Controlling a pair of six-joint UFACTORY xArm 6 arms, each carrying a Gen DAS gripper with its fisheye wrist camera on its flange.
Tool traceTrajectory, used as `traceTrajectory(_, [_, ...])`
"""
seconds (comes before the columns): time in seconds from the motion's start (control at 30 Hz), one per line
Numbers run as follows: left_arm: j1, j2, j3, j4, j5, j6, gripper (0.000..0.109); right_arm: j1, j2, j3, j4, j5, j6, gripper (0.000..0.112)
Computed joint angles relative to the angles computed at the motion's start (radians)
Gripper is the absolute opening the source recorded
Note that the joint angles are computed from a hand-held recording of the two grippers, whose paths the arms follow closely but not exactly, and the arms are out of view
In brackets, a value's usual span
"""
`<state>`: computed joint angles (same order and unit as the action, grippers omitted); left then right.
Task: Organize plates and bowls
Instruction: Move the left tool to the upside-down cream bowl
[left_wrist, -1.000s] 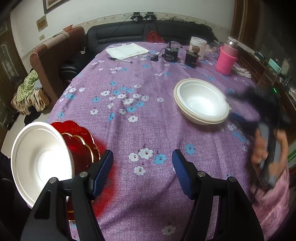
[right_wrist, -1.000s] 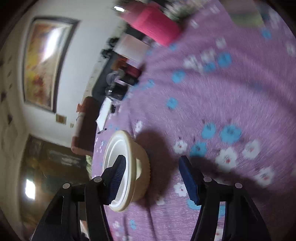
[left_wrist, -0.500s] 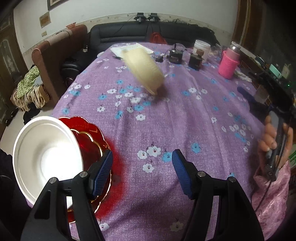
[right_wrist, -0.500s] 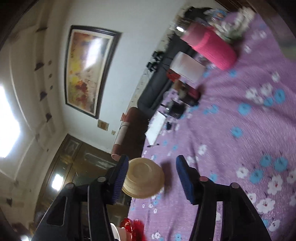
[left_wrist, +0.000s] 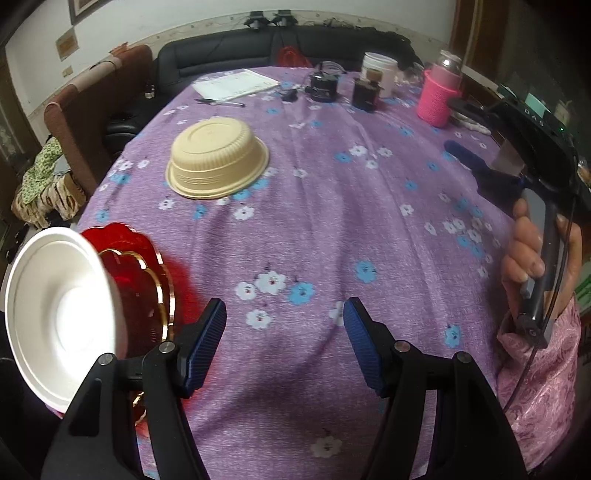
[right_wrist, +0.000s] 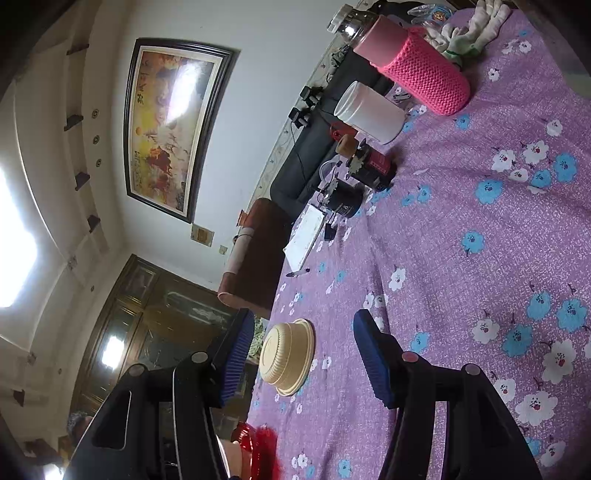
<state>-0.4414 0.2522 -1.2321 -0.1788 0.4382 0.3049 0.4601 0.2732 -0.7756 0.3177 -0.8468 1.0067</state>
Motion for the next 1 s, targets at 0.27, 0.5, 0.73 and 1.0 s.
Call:
traceTrajectory(0.27, [-0.033, 0.005, -0.019, -0.017, 0.013, 0.031, 0.065, -0.006, -0.002, 0.011, -0.035, -0.024, 0.025, 0.058])
traceTrajectory(0.5, [-0.039, 0.002, -0.023, -0.031, 0.002, 0.037, 0.065, 0.008, -0.02, 0.02, -0.03, -0.034, 0.02, 0.058])
traceTrajectory(0.73, [-0.037, -0.037, 0.037, -0.076, -0.027, 0.085, 0.065, 0.027, -0.058, -0.022, -0.074, 0.132, -0.01, 0.068])
traceTrajectory(1.0, [-0.023, -0.091, 0.144, -0.07, -0.034, 0.093, 0.065, -0.017, 0.021, -0.308, -0.387, 0.504, 0.164, 0.069])
